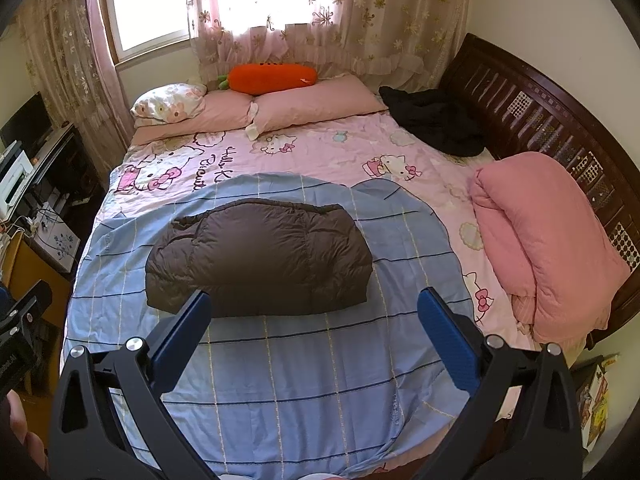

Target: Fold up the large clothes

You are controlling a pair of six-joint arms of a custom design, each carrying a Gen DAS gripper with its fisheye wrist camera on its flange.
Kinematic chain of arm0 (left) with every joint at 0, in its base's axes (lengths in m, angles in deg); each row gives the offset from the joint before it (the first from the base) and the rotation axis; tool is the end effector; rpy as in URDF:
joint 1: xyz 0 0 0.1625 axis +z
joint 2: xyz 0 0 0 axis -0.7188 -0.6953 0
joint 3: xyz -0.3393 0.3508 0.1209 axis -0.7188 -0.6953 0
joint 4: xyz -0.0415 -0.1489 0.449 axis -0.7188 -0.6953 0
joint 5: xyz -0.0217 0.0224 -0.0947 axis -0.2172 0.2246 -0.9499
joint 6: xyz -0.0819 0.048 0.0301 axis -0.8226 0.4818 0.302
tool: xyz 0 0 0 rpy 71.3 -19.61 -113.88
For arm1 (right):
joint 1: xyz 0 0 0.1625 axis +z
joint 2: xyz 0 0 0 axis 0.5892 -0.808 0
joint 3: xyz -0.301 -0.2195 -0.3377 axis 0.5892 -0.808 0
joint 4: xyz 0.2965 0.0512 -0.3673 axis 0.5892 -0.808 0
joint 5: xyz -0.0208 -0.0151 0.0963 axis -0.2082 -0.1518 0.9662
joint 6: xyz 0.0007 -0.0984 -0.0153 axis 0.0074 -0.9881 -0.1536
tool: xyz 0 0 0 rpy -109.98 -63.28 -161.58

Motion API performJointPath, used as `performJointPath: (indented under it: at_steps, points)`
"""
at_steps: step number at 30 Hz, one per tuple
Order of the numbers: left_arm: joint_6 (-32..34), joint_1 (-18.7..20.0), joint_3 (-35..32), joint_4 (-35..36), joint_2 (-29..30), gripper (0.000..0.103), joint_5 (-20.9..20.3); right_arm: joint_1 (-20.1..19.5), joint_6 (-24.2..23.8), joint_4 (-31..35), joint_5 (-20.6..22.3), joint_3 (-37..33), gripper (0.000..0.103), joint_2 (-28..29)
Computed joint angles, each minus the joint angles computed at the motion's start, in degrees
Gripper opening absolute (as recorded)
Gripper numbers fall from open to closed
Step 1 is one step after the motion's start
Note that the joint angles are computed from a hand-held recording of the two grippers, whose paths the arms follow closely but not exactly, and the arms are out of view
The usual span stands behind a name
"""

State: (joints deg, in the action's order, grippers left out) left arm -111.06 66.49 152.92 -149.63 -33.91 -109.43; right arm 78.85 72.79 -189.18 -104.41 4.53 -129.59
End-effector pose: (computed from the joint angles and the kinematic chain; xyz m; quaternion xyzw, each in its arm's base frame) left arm -0.6794 -0.4848 0.2779 0.0463 0.8425 -0.3601 0.3979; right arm 0.3020 -0.5168 0.6492 0.1126 -0.8727 0.3003 0.3681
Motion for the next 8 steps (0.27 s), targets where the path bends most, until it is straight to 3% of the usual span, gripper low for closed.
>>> performJointPath:
  at_steps: [8]
  points:
    - [1.7, 0.5, 1.7, -4.2, -1.2, 0.101, -1.1, -0.2, -1.3, -0.4, 0.3, 0.3, 0.102, -0.2]
